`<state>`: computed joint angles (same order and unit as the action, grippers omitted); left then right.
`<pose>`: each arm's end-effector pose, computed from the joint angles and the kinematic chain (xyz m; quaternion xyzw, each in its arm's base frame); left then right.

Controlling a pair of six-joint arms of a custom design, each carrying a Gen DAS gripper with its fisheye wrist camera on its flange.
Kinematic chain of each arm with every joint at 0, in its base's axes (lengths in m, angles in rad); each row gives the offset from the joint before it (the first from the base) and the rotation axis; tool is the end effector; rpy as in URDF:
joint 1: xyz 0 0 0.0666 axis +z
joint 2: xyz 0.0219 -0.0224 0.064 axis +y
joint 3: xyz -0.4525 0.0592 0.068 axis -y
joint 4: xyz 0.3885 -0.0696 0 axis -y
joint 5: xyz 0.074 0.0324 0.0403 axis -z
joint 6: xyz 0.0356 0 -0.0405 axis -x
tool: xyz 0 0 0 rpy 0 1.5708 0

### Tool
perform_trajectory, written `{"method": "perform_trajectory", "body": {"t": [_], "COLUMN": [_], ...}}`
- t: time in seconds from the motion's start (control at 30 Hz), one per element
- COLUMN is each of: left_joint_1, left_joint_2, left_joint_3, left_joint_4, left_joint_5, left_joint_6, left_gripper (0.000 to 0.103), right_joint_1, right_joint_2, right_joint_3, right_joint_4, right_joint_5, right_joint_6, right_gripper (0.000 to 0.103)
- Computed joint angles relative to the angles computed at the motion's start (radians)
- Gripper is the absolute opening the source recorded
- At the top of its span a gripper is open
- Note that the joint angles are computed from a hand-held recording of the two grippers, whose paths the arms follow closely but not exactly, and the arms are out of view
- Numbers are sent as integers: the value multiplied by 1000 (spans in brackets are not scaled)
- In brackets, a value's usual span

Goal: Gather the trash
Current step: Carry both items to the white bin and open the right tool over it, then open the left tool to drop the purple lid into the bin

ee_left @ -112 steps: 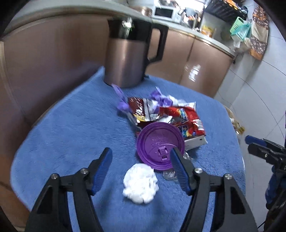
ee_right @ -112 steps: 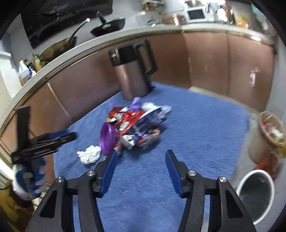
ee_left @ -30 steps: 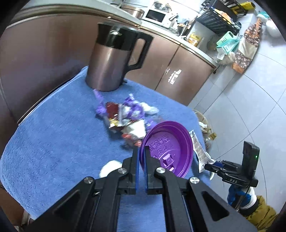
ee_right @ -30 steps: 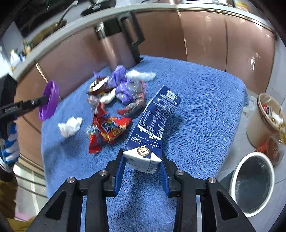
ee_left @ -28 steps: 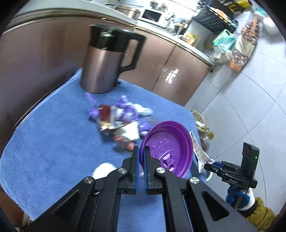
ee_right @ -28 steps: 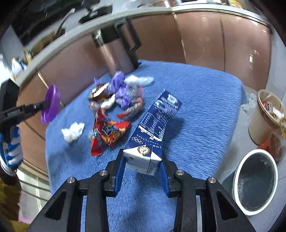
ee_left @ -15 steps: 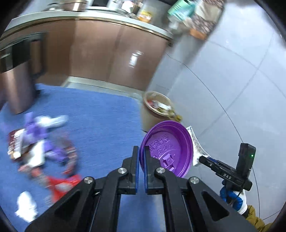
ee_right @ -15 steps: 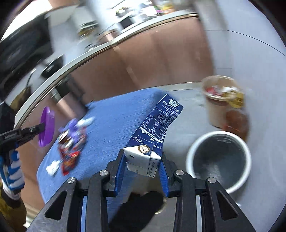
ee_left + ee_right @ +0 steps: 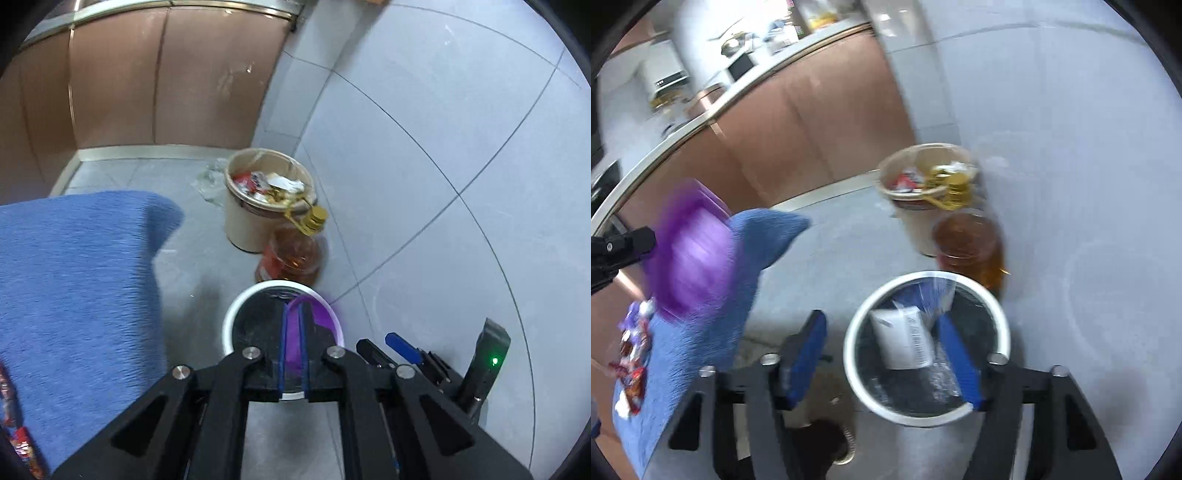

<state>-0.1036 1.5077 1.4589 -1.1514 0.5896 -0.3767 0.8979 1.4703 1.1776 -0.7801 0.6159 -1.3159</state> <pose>0.4819 -0.0704 0.4709 0.2757 0.9008 -0.2589 0.2135 0.3063 0.3507 0.3849 0.2647 0.8880 0.0786 0.3678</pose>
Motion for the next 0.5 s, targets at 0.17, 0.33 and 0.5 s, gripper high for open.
{"method": "perform_trajectory", "body": {"t": [0.17,0.33,0.5], "left_joint_1": [10,93,212], "left_joint_2": [-36,-87,-147], "left_joint_3": [-20,-6,9], "left_joint_4": [37,74,111], "left_joint_5": [6,42,98], "left_joint_6": [18,46,74], "left_gripper": [7,7,7], "right_joint_1": [39,64,108], "right_joint_2": [-25,-27,-2], "right_joint_3": [-10,14,111], "right_joint_4": [-85,-82,-100], "right_joint_5": [52,83,146], "right_joint_6": [-110,-91,-1], "right_gripper": [64,64,64]}}
